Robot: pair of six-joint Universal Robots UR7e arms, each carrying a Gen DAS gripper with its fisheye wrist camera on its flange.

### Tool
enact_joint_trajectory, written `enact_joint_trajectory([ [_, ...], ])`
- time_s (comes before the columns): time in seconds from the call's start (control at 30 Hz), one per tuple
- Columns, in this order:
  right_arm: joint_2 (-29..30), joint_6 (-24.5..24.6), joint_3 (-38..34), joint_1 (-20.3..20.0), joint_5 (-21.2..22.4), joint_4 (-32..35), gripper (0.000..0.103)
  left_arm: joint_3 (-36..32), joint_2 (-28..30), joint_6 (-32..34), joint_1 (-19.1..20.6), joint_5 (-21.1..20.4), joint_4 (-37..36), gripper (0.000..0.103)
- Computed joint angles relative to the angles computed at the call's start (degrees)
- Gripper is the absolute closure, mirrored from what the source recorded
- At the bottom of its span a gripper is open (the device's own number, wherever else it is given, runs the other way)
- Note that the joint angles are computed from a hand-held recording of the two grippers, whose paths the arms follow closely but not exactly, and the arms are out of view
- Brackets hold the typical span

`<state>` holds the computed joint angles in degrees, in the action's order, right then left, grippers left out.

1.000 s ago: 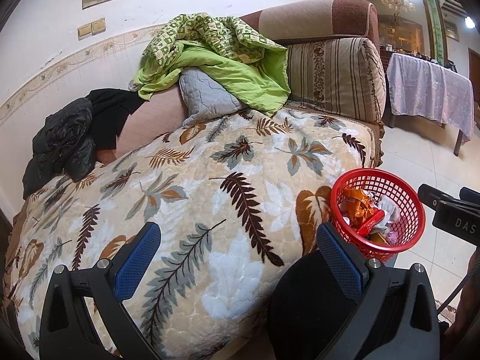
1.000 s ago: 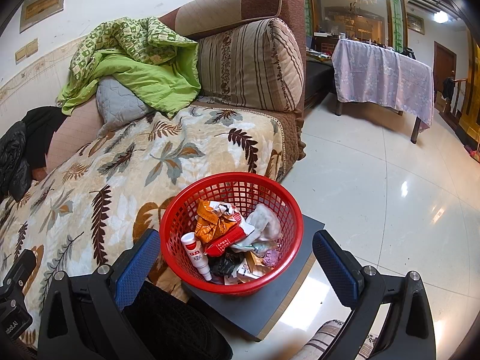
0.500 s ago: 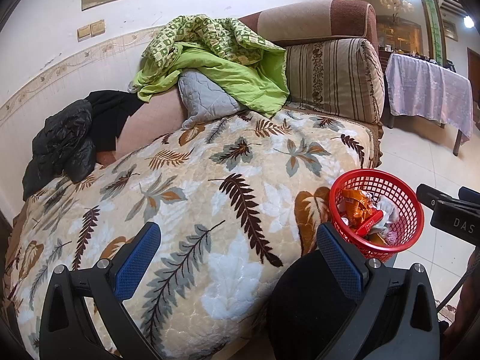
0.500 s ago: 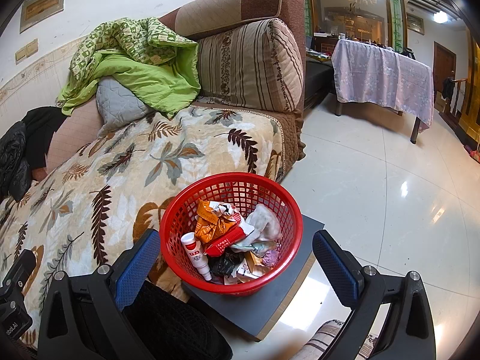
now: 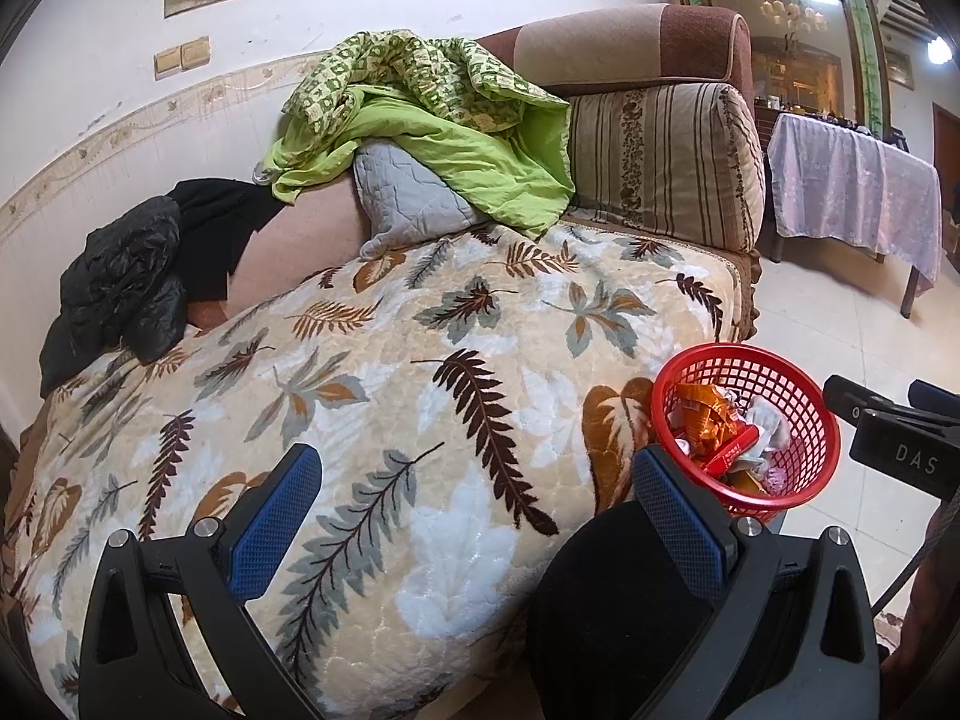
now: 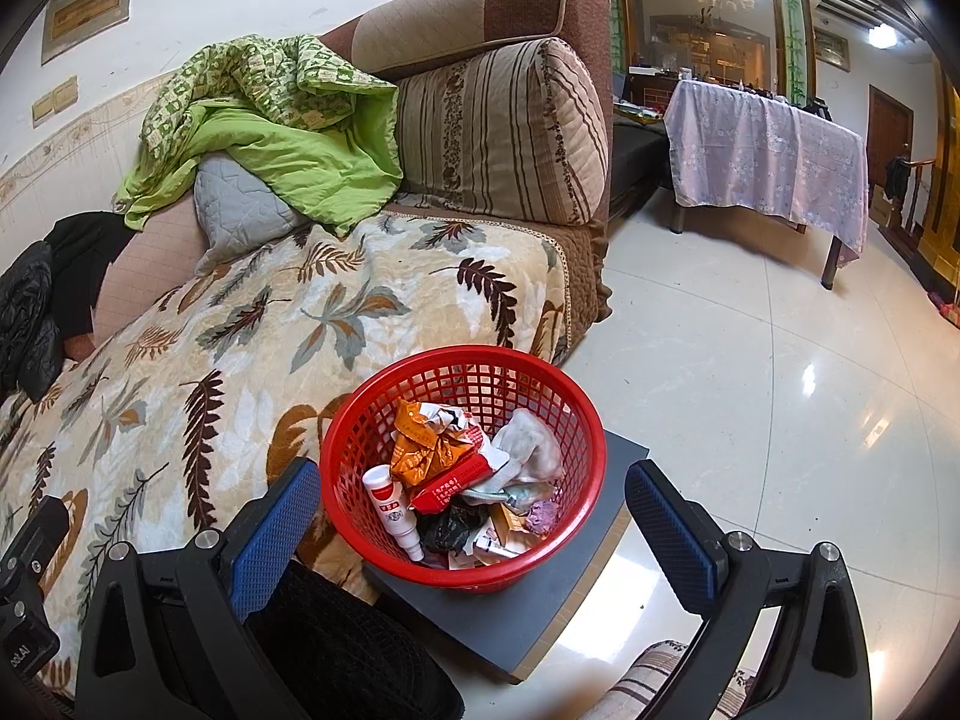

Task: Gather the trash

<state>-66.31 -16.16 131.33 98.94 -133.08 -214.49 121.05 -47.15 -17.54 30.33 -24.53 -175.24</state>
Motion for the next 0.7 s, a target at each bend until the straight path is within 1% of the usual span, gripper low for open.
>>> enact_joint_trajectory([
  [0.23,0.0,-0.1,-0.3,0.2,-0.2,1.8,0.001,-1.1,0.2,-0.2,0.2,-0.4,0.7,0.000],
  [0.37,0.8,-0.8,-1.0,0.6,-0.6,2.3,0.001,-0.6,-0.1,-0.4,0.3,-0.8,0.3,0.000],
  [0.5,1.9,-2.2,-2.1,1.0,-0.6,3.0,0.001,0.0,-0.3,-0.5,1.1,-1.1,-2.5,0.000],
  [0.57,2.7,-3.5,-3.4,1.4,0.9,4.4,0.001,0.6,-1.0,-0.9,1.8,-0.3,-3.9,0.000],
  [0.63,4.1,-4.4,-5.2,2.0,2.7,5.6,0.001,1.2,-2.8,-4.1,3.2,1.0,-3.4,0.000],
  [0.7,6.8,-5.7,-8.7,3.4,5.1,7.1,0.001,1.3,-6.4,-10.9,6.0,0.9,2.6,0.000],
])
